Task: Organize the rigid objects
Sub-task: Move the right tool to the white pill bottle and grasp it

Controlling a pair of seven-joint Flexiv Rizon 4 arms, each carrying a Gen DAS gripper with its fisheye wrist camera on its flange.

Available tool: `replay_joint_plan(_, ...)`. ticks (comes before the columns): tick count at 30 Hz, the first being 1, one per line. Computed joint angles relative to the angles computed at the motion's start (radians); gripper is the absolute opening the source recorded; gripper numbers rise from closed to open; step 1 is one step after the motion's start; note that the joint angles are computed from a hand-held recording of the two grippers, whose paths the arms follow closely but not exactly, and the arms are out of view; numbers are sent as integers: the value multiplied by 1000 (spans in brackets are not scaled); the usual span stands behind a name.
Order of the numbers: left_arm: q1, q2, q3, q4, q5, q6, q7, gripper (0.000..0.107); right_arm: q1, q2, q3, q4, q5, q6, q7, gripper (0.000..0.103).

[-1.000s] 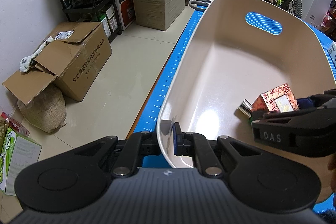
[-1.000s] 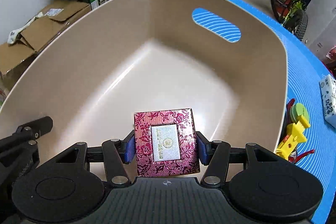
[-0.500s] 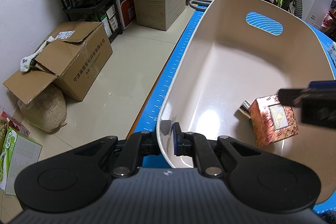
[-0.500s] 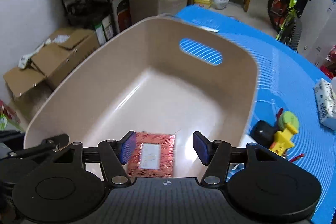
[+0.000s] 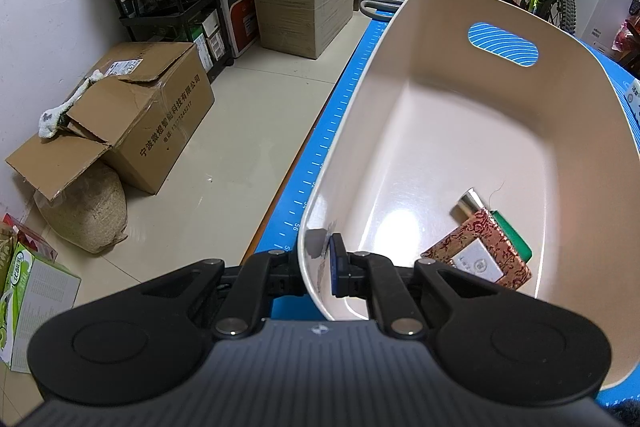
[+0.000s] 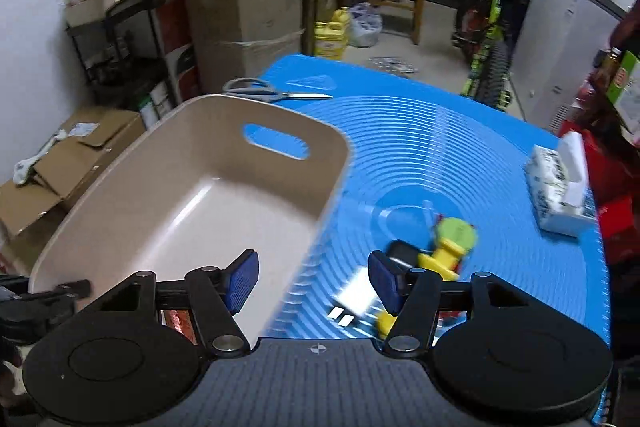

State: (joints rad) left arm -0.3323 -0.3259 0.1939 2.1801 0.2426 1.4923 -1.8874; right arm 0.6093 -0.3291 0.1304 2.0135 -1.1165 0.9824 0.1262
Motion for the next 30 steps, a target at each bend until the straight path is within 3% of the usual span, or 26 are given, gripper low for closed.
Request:
replay_joint_plan(6, 2, 0, -2, 0, 1, 0, 0, 12, -34, 30, 7, 80, 48, -28, 38, 70)
replay_joint_plan(19, 1, 0, -1, -1, 4, -1, -3, 13, -84, -46, -25, 177, 165, 126, 157, 69)
replay_joint_plan(24, 3, 1, -3, 1, 3, 0, -2, 13, -70, -68, -33, 173, 218, 135, 139, 62)
replay_joint_plan(30, 2, 1, -2, 0, 4, -1, -3, 13, -53, -78, -61, 182, 232, 172, 160, 44)
